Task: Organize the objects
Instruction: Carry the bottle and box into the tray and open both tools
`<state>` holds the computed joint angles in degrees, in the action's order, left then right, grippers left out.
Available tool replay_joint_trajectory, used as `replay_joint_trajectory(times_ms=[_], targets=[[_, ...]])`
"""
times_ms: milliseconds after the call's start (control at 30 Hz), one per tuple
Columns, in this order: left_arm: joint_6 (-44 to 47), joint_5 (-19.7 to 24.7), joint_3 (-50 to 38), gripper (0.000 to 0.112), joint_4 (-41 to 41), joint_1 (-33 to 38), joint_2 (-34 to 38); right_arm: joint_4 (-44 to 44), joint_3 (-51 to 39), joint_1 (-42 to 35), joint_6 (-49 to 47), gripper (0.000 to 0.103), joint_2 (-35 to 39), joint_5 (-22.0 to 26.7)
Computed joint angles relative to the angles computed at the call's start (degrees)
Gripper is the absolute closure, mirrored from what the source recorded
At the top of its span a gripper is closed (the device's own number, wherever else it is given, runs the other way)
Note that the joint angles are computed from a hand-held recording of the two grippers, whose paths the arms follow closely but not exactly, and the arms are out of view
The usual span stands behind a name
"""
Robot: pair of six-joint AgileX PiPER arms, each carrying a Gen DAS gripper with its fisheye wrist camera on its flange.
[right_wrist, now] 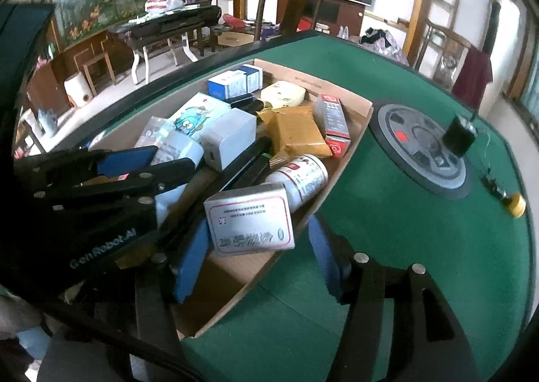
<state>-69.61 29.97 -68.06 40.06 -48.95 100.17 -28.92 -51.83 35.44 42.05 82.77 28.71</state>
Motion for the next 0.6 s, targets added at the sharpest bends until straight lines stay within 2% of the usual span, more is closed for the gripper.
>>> replay_joint_trajectory(times_ms=[33,100,133,400,600], targets=[[-0.37,0.49,-0.23,0.074,0.31,-0.26,-0.03,2.00,0.27,-0.95,-1.61,0.044,-0.39,-0.57],[-1.90,1.38,-0.34,0.056,1.44,-0.86,-0.48,5.99,0.89,-2.86,-4.71,0.044,-1.30,-1.44],[-2.74,1.61,-0.25,0.053,2.07,-1.07,-0.73,7.68,1.07,-3.69,-6.13,0.044,-1.62,-1.72],[-5.14,6.18,-2.29,0.051,4.98,-3.42,-1.13,19.15,3.45,-9.88,-15.88,0.044,-5.43,-3.10],[-4.38,10.29,-5.71,0.051,6.06,-5.92,-0.22,24.56,5.27,-15.94,-22.24,0.044,-8.90,-3.27]])
